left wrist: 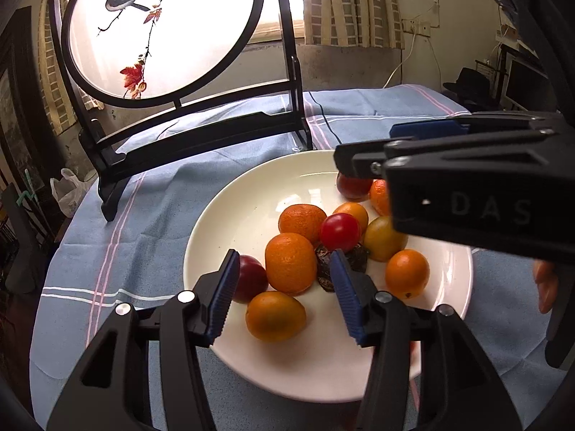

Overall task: Organize fruits
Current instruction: 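Carry both tomatoes over the plate and open both tools to release them, then grasp a yellow small fruit with the right tool while the left tool grasps a red tomato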

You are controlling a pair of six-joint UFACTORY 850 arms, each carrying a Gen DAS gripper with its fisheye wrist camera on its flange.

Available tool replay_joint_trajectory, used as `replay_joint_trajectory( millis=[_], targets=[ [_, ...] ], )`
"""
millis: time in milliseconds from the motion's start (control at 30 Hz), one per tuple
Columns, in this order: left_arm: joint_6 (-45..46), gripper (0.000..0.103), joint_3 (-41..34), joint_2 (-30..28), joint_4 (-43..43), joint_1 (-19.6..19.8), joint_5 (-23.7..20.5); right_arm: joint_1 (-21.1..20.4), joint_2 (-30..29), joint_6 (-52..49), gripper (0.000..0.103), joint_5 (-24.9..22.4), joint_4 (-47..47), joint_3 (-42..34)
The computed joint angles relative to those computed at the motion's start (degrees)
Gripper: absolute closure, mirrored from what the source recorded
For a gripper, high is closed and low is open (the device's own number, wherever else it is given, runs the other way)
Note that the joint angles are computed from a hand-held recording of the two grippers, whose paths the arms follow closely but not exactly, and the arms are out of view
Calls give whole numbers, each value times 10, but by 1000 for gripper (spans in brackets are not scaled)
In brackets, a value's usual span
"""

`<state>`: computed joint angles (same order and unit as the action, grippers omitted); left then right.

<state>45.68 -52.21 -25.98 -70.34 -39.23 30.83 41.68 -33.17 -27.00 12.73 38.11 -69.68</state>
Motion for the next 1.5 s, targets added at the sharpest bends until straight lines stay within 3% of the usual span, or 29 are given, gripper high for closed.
replay_joint_trajectory(
  millis=[100,200,267,333,533,700,867,933,1067,1167,1267,1367,1500],
  targets=[
    [-4,52,14,15,-3,-5,4,7,24,-38,48,13,35,26],
    [-9,52,36,39,-2,-14,15,16,58,-14,47,25,12,67],
    [-29,48,65,68,11,-18,21,27,87,3,46,41,-7,103],
    [-42,37,98,101,9,-27,45,37,117,59,43,47,-65,142],
    [-63,33,211,214,-13,-46,76,96,164,43,42,67,-74,229],
    [-66,31,288,271,-41,-68,72,125,127,5,42,53,-34,233],
    [-84,31,331,272,-39,-102,65,139,92,113,42,24,-146,217],
    [-107,31,343,278,-28,-94,57,153,80,134,42,18,-177,205],
    [-131,31,360,299,-12,-69,50,170,61,275,43,-4,-333,184],
    [-147,31,368,310,5,-52,39,183,46,279,43,-7,-355,164],
    [-151,31,368,305,9,-46,38,186,25,303,50,-22,-385,133],
    [-163,31,372,304,21,-42,36,187,3,246,56,-41,-326,104],
    [-173,31,374,302,37,-34,28,186,-14,195,74,-44,-275,88]
  ],
)
